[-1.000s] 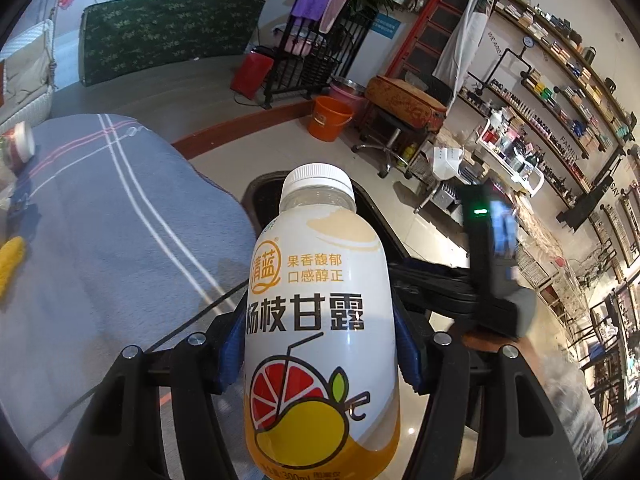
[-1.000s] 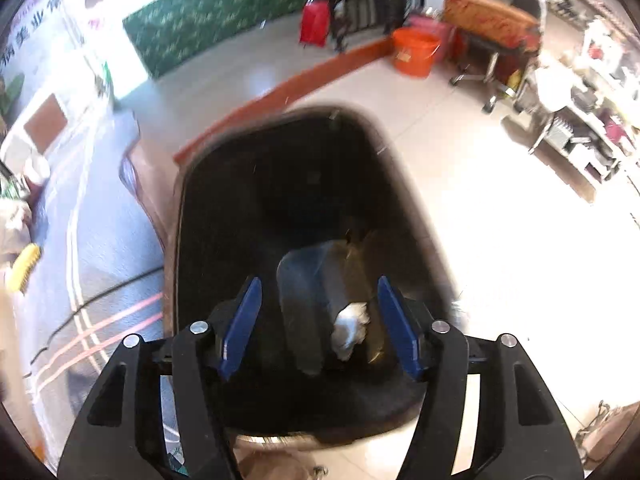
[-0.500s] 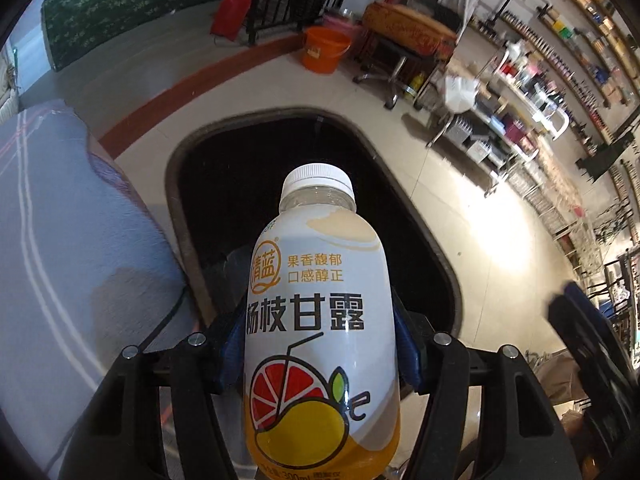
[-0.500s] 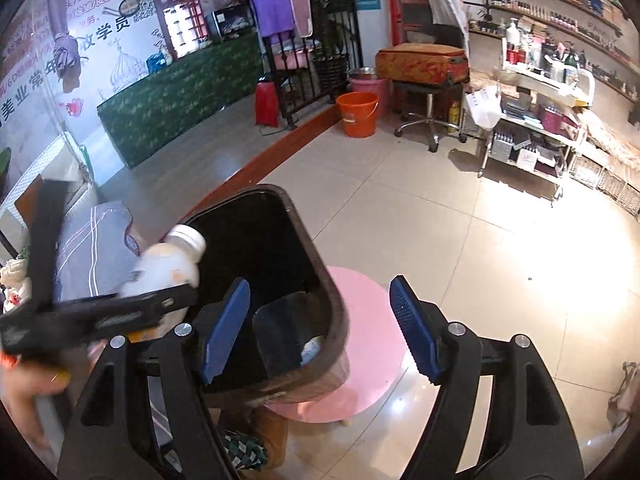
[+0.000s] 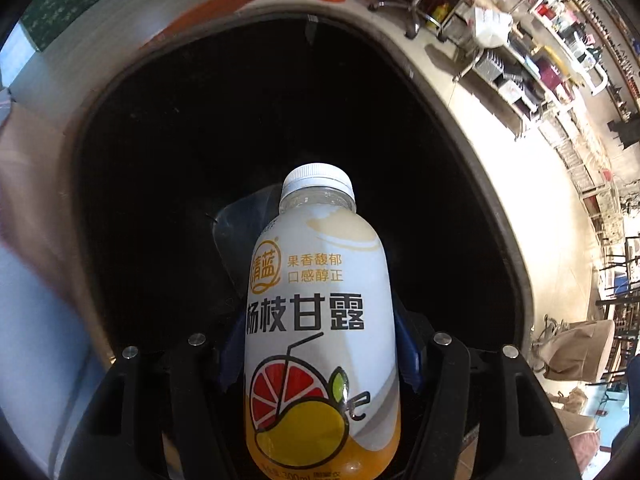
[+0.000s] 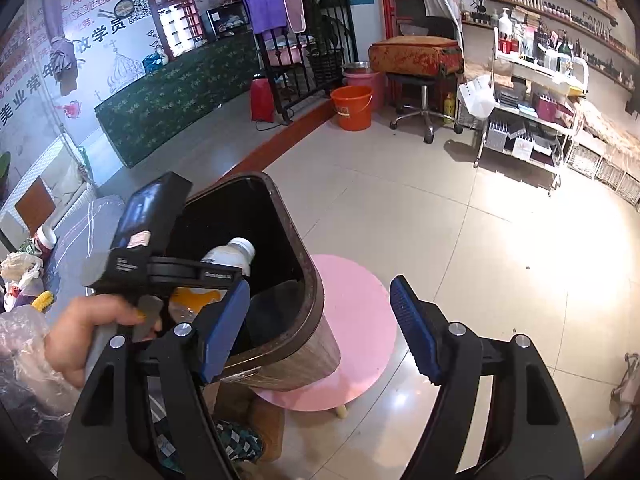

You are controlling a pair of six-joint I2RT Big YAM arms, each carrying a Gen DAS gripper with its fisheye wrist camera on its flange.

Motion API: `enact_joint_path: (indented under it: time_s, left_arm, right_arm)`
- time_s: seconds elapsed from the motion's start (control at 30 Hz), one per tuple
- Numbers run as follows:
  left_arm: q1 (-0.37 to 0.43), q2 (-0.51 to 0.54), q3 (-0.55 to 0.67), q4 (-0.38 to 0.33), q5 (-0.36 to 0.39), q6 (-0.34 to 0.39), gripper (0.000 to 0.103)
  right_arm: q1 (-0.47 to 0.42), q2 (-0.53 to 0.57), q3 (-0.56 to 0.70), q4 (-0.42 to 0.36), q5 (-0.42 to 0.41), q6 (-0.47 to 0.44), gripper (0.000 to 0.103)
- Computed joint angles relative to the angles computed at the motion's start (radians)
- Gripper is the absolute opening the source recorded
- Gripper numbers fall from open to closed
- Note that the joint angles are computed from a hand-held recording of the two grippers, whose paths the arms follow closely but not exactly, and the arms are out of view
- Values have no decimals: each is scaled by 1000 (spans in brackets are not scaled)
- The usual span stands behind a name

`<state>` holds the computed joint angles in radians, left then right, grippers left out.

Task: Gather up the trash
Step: 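Carry the juice bottle over the bin and open the left tool, then move both tools back over the bed toward the foam nets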

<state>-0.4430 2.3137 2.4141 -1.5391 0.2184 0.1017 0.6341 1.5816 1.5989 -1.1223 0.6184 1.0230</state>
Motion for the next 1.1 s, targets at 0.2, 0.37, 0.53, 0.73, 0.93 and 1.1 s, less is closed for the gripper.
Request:
enact_joint_path:
  time_s: [0.2,0.37,0.53,0.73,0.93,1.1]
  left_arm:
    - [5,60,73,-99,-19,18,61]
    - [15,46,48,-106,-20,40,63]
    - [31,-9,-27,-68,-10,60,82]
    - [49,-154,-194,59,46,87,82]
    - [55,-341,-371,218,149,120,90]
    - [97,-500,-543,348,195,100,92]
  right_arm:
    - [-1,0,-9,4,-13,11,73]
    - [-8,0,-7,-4,-19,13,73]
    - [-6,5,2,-10,-18,18,73]
    - [2,1,10,-21,10,24,77]
    - [18,-24,22,-51,114,83,83]
    - [36,-37,33,-60,186,124,89]
